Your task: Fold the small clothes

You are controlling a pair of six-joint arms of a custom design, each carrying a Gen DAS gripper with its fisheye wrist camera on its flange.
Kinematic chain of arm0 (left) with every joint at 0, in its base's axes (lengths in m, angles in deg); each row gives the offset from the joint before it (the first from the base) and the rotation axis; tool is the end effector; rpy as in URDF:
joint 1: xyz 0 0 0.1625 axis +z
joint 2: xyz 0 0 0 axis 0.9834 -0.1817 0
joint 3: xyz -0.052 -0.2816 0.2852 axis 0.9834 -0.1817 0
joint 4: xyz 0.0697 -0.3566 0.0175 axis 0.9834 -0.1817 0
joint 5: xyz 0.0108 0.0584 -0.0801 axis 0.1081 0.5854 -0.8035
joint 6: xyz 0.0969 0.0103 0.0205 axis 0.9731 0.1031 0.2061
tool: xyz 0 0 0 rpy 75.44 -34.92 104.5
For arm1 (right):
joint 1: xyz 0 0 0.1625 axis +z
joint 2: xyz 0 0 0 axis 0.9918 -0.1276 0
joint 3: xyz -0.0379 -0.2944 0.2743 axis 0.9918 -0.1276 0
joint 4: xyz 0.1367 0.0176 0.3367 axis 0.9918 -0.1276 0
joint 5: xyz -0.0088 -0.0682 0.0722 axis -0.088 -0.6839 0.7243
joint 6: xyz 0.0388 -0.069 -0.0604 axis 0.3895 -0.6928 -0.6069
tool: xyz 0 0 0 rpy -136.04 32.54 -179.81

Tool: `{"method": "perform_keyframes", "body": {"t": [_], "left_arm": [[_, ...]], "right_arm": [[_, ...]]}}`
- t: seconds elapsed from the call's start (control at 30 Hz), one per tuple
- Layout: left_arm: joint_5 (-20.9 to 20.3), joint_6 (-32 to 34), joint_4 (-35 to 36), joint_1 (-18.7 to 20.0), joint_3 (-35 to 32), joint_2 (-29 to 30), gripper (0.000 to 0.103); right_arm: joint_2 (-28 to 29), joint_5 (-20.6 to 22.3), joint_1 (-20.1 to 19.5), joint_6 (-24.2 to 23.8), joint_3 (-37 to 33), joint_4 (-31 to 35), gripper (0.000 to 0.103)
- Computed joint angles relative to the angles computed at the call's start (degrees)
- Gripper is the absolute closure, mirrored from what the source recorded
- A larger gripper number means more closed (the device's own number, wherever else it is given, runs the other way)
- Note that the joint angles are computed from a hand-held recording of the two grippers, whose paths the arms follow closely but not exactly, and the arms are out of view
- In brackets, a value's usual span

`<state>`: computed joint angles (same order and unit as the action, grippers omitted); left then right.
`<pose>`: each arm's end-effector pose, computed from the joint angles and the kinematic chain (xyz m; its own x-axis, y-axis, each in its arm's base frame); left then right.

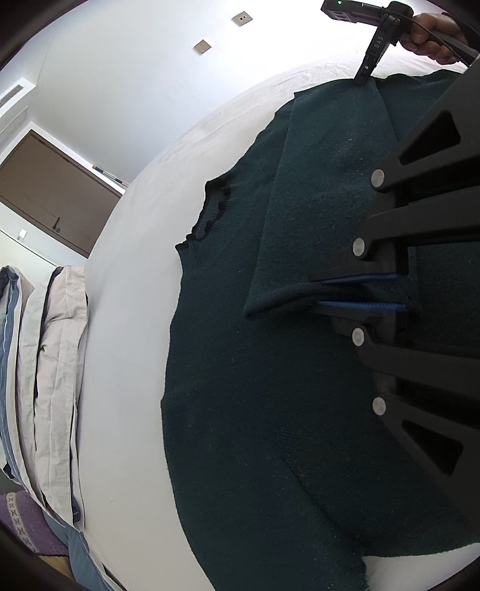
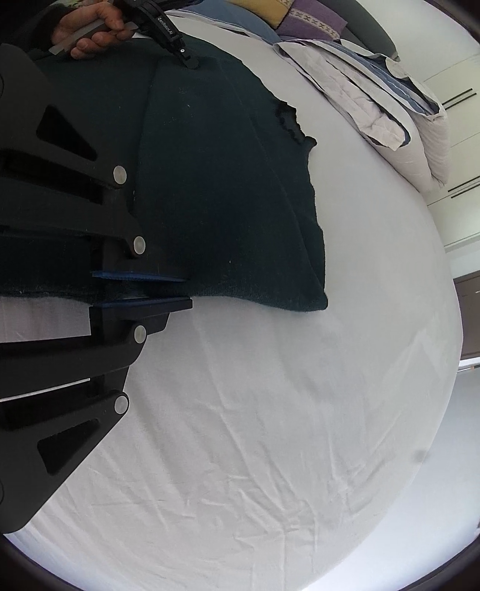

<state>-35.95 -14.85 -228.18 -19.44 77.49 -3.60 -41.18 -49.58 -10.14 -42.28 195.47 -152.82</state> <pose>-0.0884 -0.5321 0.1184 -0.9304 0.0007 -0.3665 0.2251 0.7903 -0.5699 -0.0143 -0.3692 0.2809 -0.8285 0.2038 0.5216 -0.1364 0.8299 -0.5409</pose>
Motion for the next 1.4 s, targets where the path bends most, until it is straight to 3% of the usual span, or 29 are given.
{"method": "perform_keyframes", "body": {"t": [0.13, 0.3, 0.43, 0.5, 0.57, 0.67, 0.8, 0.83, 0.9, 0.97, 1.03, 1.1, 1.2, 1.4], "left_arm": [[-0.7, 0.8, 0.8, 1.4, -1.8, 0.7, 0.091], [-0.6, 1.4, 0.7, 1.6, -2.4, 1.1, 0.091], [-0.7, 2.0, 0.0, 1.6, -2.2, 1.3, 0.090], [-1.9, 2.0, -0.8, 2.1, -2.1, 1.2, 0.090], [-3.0, 2.3, -2.1, 2.6, -1.7, 1.3, 0.090], [-3.4, 2.7, -3.3, 2.6, -1.4, 1.6, 0.090], [-5.5, 2.2, -4.1, 3.4, -1.2, 1.3, 0.089], [-6.3, 1.9, -4.0, 3.8, -1.3, 1.2, 0.089], [-9.1, 0.7, -2.4, 4.9, -1.8, 0.3, 0.088], [-11.1, -1.0, 0.1, 5.5, -1.8, -1.7, 0.079], [-9.9, -2.7, -1.0, 4.8, 0.4, -4.3, 0.049], [-7.9, -4.6, -4.2, 3.8, 4.2, -7.9, 0.029], [-7.3, -5.7, -7.4, 3.3, 10.9, -15.9, 0.027], [-0.6, -15.4, -10.2, 6.4, 24.1, -35.7, 0.027]], "right_arm": [[1.0, 4.9, -4.0, -2.4, 1.2, -3.2, 0.100], [5.2, -1.3, -0.3, -4.4, 0.8, -8.4, 0.100], [3.2, -2.5, 1.0, -1.3, 0.5, -4.6, 0.096], [2.4, -6.2, 3.9, 0.2, 0.7, -5.6, 0.084], [3.2, -8.7, 7.1, -0.6, 0.8, -9.5, 0.080], [4.2, -8.3, 9.8, -1.0, -0.4, -9.8, 0.071], [9.1, -5.5, 9.0, -2.2, -2.3, -9.9, 0.053], [10.7, -6.0, 8.0, -1.6, -3.1, -9.1, 0.040], [14.5, -6.8, 6.7, -2.9, -2.9, -13.5, 0.035], [15.7, -10.0, 9.4, -3.9, -2.1, -17.9, 0.035], [13.0, -7.6, 10.1, -1.5, -0.3, -17.9, 0.035], [10.3, -5.7, 11.3, -0.1, 1.8, -19.5, 0.035], [6.6, -3.8, 13.4, 2.4, 3.6, -17.6, 0.035], [4.2, -1.8, 19.4, 8.1, 6.4, -12.9, 0.035]]}}
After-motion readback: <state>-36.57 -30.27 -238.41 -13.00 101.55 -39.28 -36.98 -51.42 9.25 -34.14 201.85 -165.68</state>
